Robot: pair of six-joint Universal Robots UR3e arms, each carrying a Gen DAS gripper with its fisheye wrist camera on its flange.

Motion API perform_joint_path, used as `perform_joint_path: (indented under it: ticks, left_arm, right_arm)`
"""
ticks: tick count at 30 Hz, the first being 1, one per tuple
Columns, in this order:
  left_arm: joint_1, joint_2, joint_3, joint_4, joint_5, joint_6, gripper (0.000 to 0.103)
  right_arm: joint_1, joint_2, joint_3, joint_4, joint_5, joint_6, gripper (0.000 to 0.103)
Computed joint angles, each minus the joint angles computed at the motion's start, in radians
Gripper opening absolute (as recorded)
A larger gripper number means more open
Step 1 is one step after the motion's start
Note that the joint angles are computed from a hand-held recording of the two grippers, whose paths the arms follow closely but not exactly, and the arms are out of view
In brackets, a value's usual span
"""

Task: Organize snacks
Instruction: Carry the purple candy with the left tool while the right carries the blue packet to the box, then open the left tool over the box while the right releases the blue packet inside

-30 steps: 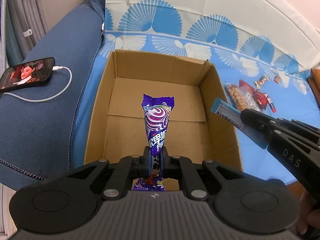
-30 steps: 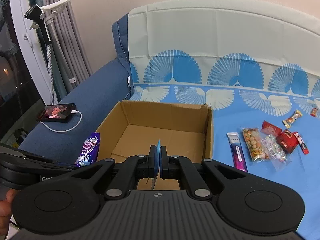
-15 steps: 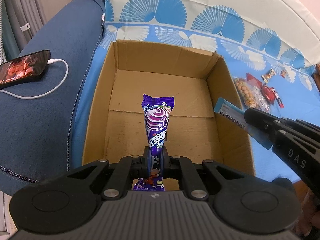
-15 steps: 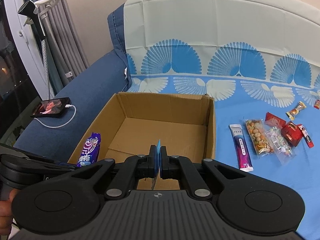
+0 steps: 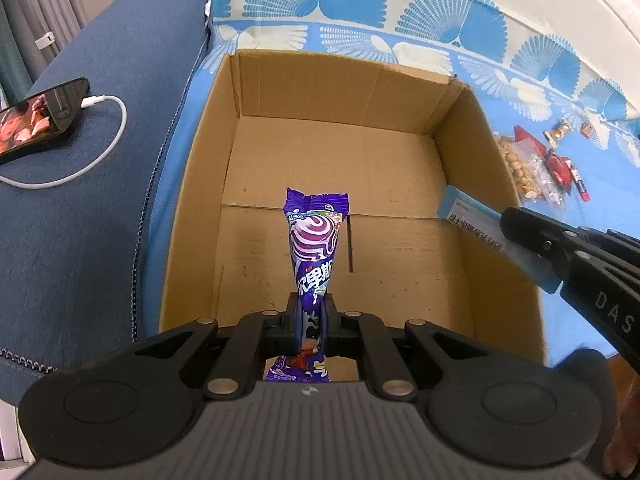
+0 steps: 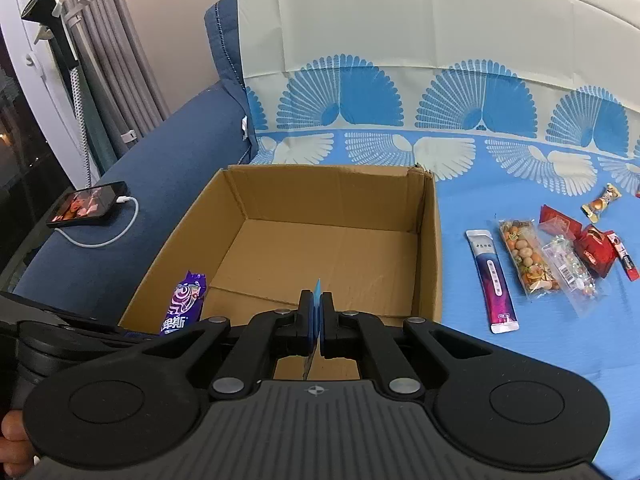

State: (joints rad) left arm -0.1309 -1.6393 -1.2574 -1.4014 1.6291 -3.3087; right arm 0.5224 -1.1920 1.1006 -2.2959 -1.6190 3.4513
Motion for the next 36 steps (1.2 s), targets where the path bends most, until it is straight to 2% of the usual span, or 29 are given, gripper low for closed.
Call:
perform_joint_path:
  ticks: [3,5,7,8,9,10,12,13,22,29,32,36]
  left_arm:
    - [-0.003,-0.020,0.003,0.016,0.017,0.011,0.010]
    - [-0.008,-0.025,-0.006,0.048,0.030,0.010,0.024]
    - [-0.008,-0.038,0.002,0.055,0.047,0.006,0.103]
    - [-0.012,-0.039,-0.004,0.071,0.064,-0.004,0.101]
    - [-0.019,-0.027,-0.031,0.108,0.083,-0.009,0.103]
    - [-0.026,-0.029,-0.030,0.112,0.099,-0.007,0.103]
    - [-0.030,-0.033,-0.015,0.084,0.110,0.004,0.103]
    - [-0.029,-0.032,-0.009,0.069,0.109,0.002,0.103]
    - [-0.028,0.112,-0.070,-0.015,0.098,-0.038,0.103]
    - [-0.055,0.225,-0.088,-0.073,0.087,-0.091,0.103]
    - [-0.096,0.249,-0.098,-0.074,0.132,-0.114,0.103]
    - [-0.126,0.295,-0.119,-0.082,0.149,-0.147,0.103]
  right_arm:
    - [-0.002,0.017,-0.012,0.000,-0.002,0.008,0.003]
    - [-0.005,0.029,-0.020,-0.007,-0.002,0.019,0.003]
    - [-0.013,0.037,-0.026,-0.011,0.005,0.048,0.007]
    - [-0.020,0.042,-0.034,-0.005,0.016,0.069,0.009]
    - [-0.030,0.045,-0.040,0.004,0.037,0.084,0.023]
    - [-0.036,0.046,-0.041,0.007,0.049,0.097,0.043]
    - [-0.038,0.040,-0.029,0.002,0.058,0.112,0.064]
    - [-0.037,0.038,-0.026,0.008,0.061,0.114,0.068]
    - [-0.014,-0.091,0.091,0.097,0.075,0.147,0.081]
    - [0.059,-0.211,0.184,0.072,-0.041,0.186,0.087]
    - [0.097,-0.247,0.218,0.069,-0.071,0.199,0.088]
    - [0.134,-0.286,0.242,0.062,-0.111,0.203,0.090]
